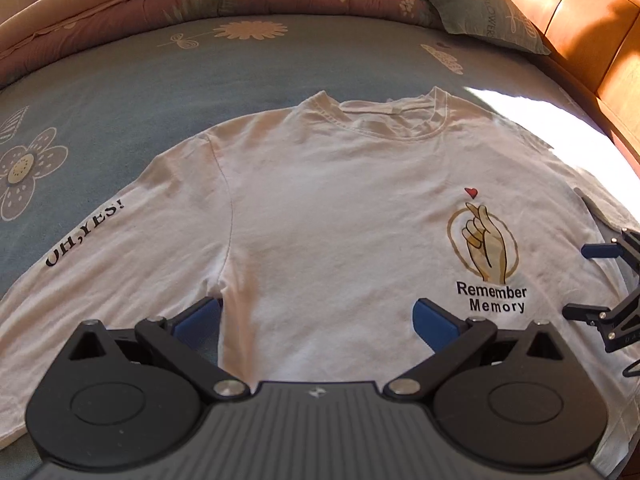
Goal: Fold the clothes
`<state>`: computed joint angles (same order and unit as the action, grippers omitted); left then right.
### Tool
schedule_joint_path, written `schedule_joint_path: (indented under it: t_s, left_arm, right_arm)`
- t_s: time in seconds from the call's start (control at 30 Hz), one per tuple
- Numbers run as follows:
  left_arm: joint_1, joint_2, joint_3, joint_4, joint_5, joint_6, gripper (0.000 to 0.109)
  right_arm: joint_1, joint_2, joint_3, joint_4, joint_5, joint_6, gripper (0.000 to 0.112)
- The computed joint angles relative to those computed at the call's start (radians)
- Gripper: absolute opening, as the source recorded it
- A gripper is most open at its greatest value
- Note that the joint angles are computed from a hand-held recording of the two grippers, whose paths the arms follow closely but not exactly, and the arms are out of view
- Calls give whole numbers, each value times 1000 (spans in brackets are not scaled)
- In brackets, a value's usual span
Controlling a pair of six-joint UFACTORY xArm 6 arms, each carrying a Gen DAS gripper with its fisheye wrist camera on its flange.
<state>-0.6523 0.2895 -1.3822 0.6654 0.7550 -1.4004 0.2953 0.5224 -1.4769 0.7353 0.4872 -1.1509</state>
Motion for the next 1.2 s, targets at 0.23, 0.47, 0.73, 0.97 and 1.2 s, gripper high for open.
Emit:
schedule_joint_path:
  t_s: [0.23,0.47,0.73,0.97,1.2]
  left_arm:
    - [174,-137,257,83,-133,-348,102]
    - [189,-355,527,130,-33,-616,102]
    - [156,-484,606,-25,219,-594,102]
    - [163,-443,583,-30,150,-524,102]
    - [152,-416,552,-61,181,-469,102]
  right_arm:
    - [9,18,-58,-262,60,272,103]
    - [17,47,-127,-414,143,431,103]
    - [23,83,-208,-505,236,529,103]
    - [25,102,-242,-520,270,542,103]
    - [23,103,-245,-521,275,540,103]
